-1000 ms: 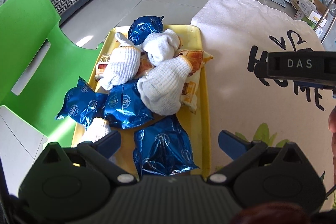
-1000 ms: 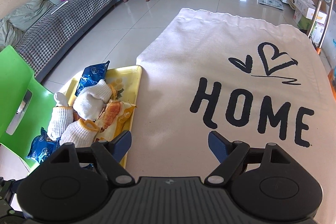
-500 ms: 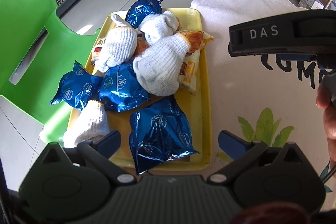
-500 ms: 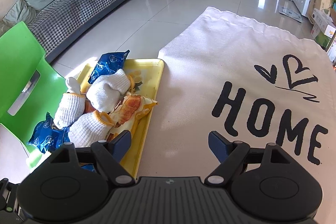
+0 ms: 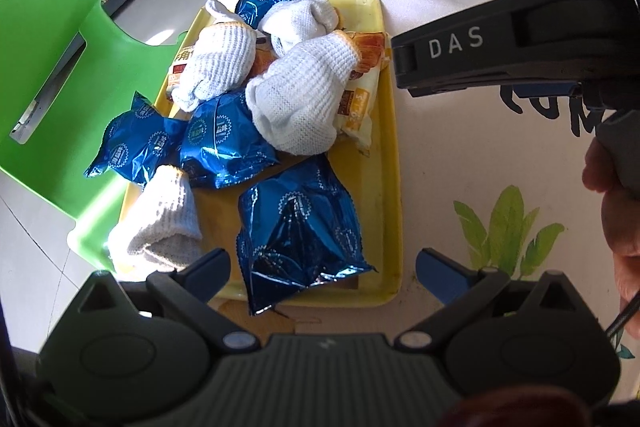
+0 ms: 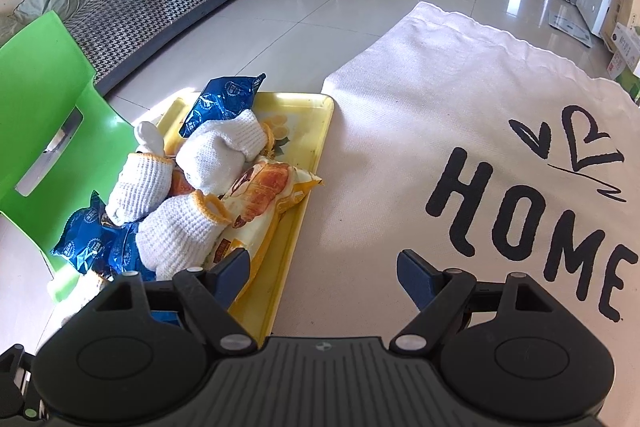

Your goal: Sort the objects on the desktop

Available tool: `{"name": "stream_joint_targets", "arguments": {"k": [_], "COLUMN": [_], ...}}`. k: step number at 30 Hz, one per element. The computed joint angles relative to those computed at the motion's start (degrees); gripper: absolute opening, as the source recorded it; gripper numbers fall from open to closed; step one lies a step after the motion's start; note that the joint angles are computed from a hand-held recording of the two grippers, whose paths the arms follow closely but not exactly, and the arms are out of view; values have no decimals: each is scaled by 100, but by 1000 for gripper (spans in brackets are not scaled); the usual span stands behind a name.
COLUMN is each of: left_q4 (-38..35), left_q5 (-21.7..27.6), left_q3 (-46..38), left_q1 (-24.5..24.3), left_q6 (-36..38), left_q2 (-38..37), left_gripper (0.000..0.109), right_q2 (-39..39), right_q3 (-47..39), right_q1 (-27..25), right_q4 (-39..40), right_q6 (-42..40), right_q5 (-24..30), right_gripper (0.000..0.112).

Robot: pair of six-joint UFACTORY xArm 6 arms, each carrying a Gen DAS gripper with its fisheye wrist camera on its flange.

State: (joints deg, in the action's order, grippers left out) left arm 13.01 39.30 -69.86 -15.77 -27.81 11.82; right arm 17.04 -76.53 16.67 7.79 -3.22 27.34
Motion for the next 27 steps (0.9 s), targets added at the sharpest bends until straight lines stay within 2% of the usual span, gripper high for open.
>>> {"name": "stream_joint_targets", "arguments": {"k": [8,27], "left_q4": [132,440], "left_q5": [28,-19], "left_q3": [-12,84], "left_q1": [-4,-133], "left_q6": [-115,-298], "left_q2": [8,0], "left_gripper": [102,102], "right_q2": [13,21], "right_q3": [22,18], "right_q1": [15,6], "right_q4": [-230,-188], "right_q6": [84,-21], "right_q5": [-6,44], "right_gripper": [81,81]}}
